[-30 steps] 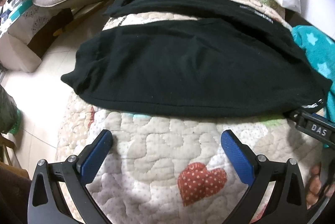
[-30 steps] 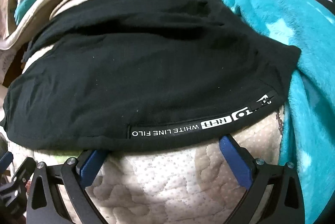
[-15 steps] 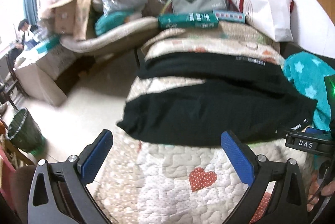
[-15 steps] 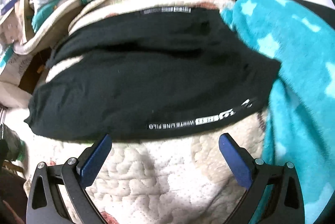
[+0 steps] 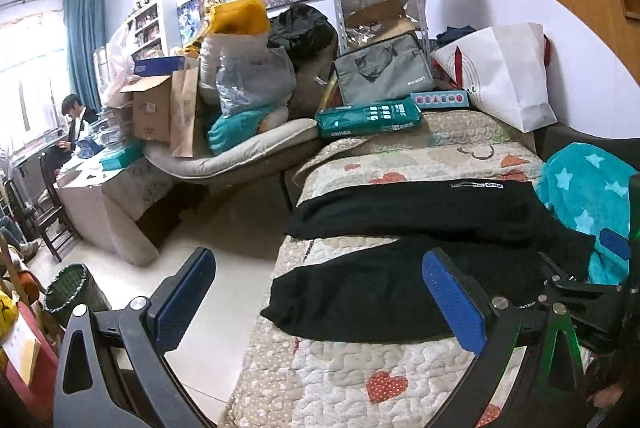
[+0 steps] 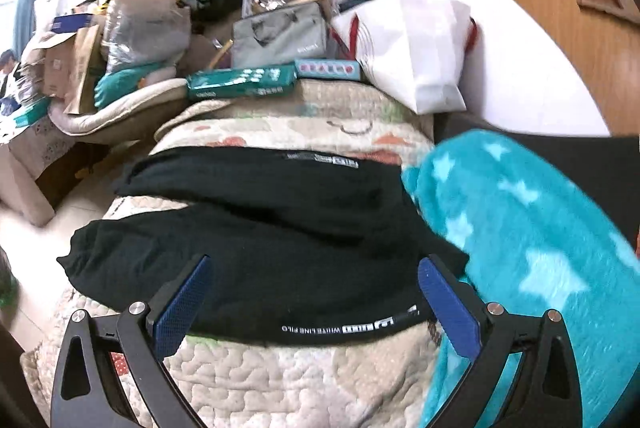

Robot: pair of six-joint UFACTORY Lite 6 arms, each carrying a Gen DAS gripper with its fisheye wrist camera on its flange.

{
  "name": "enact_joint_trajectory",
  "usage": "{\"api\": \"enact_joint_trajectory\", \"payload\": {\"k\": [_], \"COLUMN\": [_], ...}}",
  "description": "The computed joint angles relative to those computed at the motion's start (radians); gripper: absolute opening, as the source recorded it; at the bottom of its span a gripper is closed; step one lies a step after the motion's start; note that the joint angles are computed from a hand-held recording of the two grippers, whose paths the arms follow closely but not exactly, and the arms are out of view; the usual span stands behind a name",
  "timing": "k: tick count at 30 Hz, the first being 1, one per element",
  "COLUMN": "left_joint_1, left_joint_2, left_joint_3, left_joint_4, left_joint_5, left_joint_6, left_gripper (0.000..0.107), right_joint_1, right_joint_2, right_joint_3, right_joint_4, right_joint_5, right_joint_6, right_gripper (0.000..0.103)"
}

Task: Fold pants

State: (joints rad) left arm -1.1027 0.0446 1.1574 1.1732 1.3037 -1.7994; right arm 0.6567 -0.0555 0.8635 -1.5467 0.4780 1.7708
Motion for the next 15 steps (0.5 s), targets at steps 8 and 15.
{"api": "enact_joint_trajectory", "payload": {"k": [8, 15], "left_joint_1": [0.142, 0.314], "left_joint_2": [-0.006, -0.014], "left_joint_3": [-0.046, -0.087], "left_joint_4": [0.021, 0.115], "left_joint_5": [-0.223, -0.4], "left_joint_6": [0.036, 0.008], "left_gripper": [0.103, 0.103], "right_joint_1": [-0.015, -0.066], "right_joint_2": [0.081, 0.223], "right_joint_3": [0.084, 0.319], "right_joint_4": [0.09, 0.362], "right_joint_5": [-0.053, -0.058], "right_joint_6": [-0.112, -0.431], "right_gripper": [0.103, 0.103]}}
